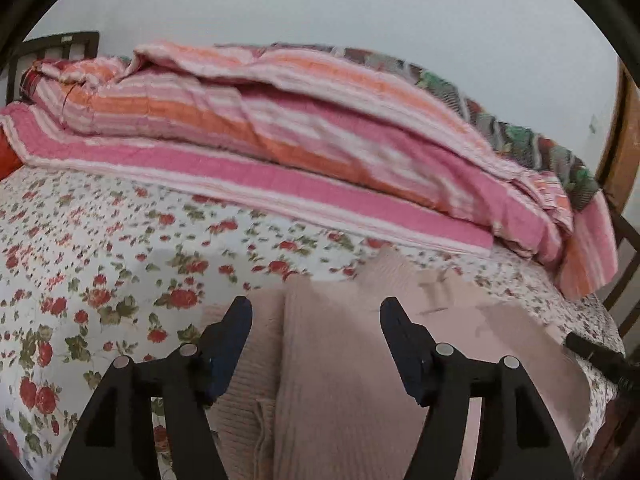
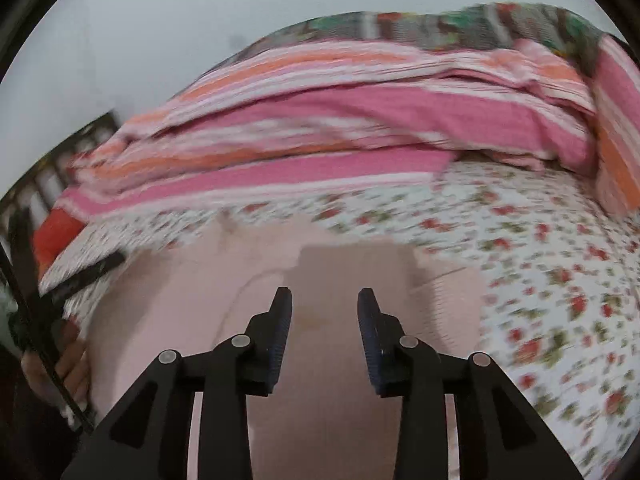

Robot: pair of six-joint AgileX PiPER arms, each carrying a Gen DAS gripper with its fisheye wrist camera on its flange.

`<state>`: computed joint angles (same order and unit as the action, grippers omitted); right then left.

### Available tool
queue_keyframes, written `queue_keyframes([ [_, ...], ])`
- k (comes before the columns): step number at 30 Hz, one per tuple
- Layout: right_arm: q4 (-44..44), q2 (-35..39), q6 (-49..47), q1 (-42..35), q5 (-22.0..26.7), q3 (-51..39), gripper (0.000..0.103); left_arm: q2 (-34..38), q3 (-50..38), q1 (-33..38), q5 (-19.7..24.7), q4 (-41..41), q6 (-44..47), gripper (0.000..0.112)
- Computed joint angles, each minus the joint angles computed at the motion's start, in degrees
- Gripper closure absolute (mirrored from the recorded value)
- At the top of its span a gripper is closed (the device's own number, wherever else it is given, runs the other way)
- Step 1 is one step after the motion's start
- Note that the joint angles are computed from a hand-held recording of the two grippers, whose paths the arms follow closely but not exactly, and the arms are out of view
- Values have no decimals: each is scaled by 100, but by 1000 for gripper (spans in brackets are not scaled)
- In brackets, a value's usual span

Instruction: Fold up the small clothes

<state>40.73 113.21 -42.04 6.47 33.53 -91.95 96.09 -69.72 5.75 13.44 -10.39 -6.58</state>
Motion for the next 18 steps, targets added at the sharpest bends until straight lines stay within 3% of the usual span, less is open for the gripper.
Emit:
queue_keyframes([
  [1,-123,6,20,117,-54,40,69,16,-22,-22,23,75,-42,48],
  [4,-1163,-59,547,555,-906,690,70,139,-112,-118,234,539,-355,48],
  [6,-1103,-247,322,602,-1540,1200,70,249,-206,-186,461,987,-683,48],
  [9,-1878,-450,1164,517,-1792,1418,71,283,-178,-205,543,1255,-776,48],
  [11,-2507,-494,1849,428,-1922,1472,81,223,-98,-187,496,1162,-661,48],
  [13,-2228,-465,1625,247,-1803,1416,91,132,10,-153,402,966,-500,48],
  [15,-1697,-455,1130,136,-1749,1471,91,65,91,-115,314,731,-322,48],
  [18,-2581,-475,1851,296,-2129,1672,91,230,-57,-136,533,1103,-689,48],
])
